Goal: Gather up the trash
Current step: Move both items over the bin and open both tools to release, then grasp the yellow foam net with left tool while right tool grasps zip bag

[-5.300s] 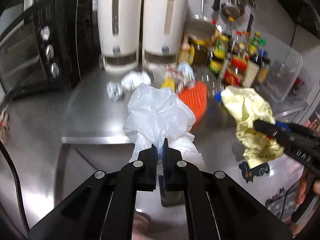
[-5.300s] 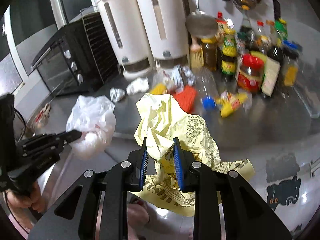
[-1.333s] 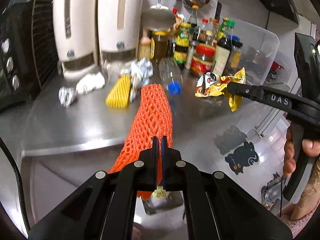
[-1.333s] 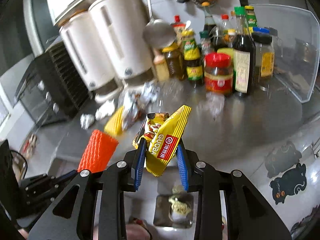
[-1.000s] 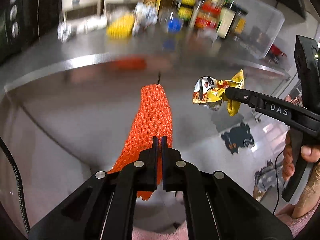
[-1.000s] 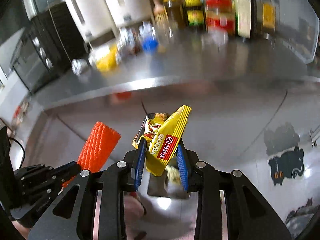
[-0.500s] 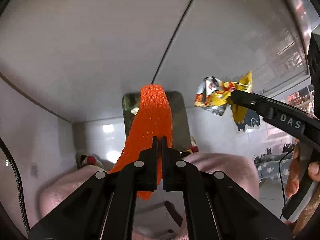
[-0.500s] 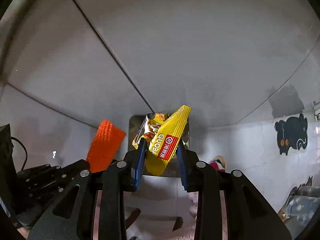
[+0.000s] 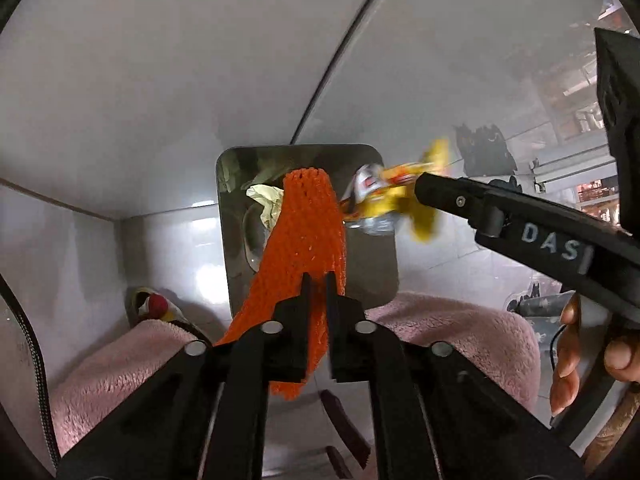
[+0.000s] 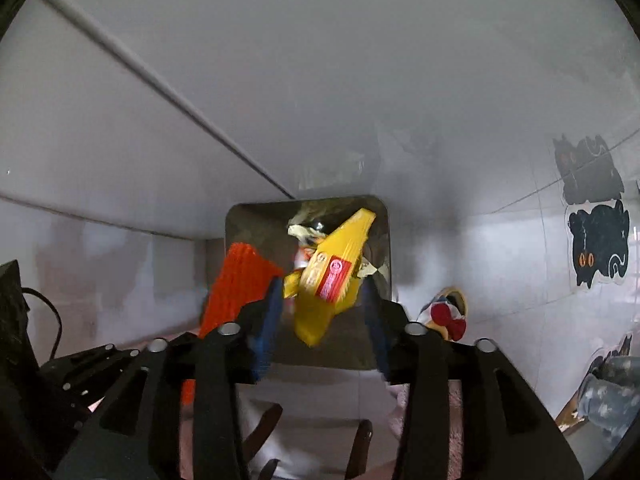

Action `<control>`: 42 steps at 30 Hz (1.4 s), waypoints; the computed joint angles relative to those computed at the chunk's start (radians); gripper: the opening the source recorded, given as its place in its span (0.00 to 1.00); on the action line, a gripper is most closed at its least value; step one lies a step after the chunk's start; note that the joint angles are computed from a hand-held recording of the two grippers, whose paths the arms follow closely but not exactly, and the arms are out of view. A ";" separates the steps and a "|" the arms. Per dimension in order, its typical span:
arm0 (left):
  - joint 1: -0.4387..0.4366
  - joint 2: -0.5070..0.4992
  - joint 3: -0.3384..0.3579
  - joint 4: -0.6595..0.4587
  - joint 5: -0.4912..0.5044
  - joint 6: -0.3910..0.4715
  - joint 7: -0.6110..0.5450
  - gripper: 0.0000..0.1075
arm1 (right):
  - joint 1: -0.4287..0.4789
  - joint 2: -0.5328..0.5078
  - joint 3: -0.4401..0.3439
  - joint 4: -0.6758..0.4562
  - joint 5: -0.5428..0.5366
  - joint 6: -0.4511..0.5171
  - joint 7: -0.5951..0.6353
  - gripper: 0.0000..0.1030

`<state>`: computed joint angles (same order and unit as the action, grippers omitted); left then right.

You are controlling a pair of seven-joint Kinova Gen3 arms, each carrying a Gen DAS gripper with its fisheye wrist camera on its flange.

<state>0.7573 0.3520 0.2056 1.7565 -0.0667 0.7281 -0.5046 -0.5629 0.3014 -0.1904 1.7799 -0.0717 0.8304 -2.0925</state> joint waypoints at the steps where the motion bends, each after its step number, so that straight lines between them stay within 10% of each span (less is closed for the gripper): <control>1: 0.000 -0.001 -0.001 0.002 -0.001 -0.001 0.002 0.17 | 0.002 -0.001 0.001 -0.002 -0.002 -0.003 0.000 0.53; 8: 0.051 -0.051 -0.024 -0.003 -0.092 0.053 0.099 0.42 | -0.016 -0.044 0.005 -0.030 0.030 0.024 -0.035 0.57; 14: 0.123 -0.147 0.002 -0.068 -0.275 0.231 0.269 0.80 | -0.036 -0.163 -0.005 -0.059 0.104 0.066 -0.101 0.92; 30: 0.194 -0.223 0.141 -0.403 -0.521 0.674 0.330 0.87 | 0.013 -0.397 -0.089 -0.279 0.198 0.279 -0.085 0.95; 42: 0.250 -0.150 0.079 -0.757 -0.673 0.889 0.095 0.87 | 0.079 -0.350 -0.065 -0.522 0.290 0.396 -0.045 0.95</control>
<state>1.0070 0.2017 0.2842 0.9998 -0.7401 1.6168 -0.4096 -0.4835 -0.0484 -0.2558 1.2581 0.2180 1.2265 -2.1378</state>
